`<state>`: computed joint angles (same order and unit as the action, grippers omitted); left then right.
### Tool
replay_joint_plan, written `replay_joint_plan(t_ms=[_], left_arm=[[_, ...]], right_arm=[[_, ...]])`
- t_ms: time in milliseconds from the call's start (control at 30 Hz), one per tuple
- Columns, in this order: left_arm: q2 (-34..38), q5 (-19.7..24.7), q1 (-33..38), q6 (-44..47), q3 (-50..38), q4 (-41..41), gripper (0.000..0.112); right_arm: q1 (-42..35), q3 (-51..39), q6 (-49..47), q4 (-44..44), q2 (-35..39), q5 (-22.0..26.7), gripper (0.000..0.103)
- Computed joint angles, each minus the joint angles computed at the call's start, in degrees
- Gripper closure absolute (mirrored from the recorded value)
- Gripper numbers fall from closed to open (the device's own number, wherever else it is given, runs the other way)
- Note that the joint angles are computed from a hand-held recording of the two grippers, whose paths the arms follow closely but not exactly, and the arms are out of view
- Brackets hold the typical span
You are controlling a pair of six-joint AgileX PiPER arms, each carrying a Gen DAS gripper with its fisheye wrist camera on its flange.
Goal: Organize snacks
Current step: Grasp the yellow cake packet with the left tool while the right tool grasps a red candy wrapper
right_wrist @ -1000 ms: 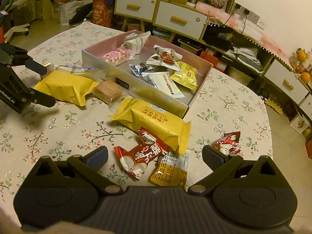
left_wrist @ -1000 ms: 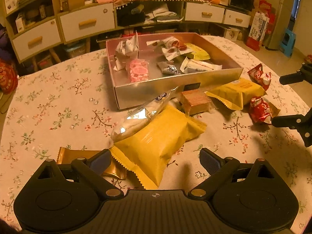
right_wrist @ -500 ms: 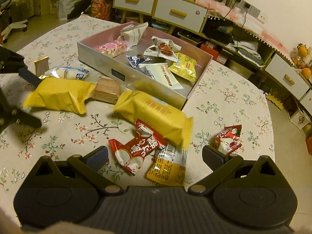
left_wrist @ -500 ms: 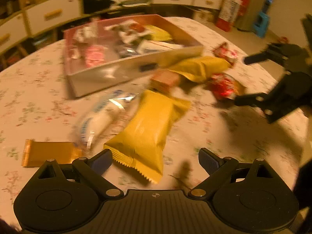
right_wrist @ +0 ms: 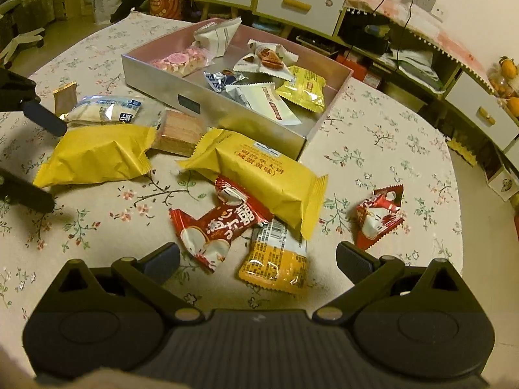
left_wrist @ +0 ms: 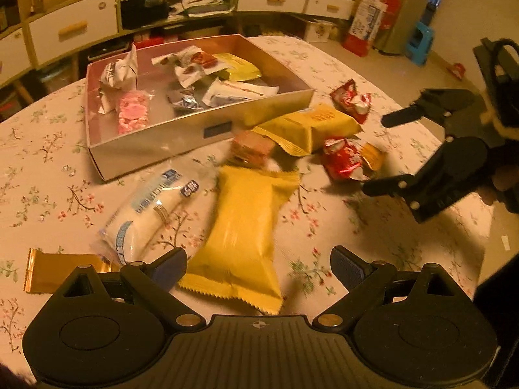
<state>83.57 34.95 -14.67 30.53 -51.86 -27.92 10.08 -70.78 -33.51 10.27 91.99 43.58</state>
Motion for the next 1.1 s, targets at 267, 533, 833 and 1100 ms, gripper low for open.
replay_joint_plan(t_ms=[267,533,833,1100], left_arm=[[4.35,-3.26,-6.46,-13.88,-3.16,12.53,0.017],[6.94,-4.33,-10.45,-23.15,-5.53,20.13,0.035],[8.02,-4.06,-11.99,-30.12,-6.15,25.80,0.055],[8.28,-4.01,-12.89,-34.48,-6.58,29.26,0.060]], right_arm=[[1.90,-1.53,-0.53,0.72,1.72,0.88,0.004],[-2.32,-6.13,-6.04,11.54,3.49,8.78,0.027],[-1.73,-7.49,-4.23,11.01,5.18,10.98,0.035],[-0.71,-7.37,-1.88,10.42,5.74,8.90,0.033]])
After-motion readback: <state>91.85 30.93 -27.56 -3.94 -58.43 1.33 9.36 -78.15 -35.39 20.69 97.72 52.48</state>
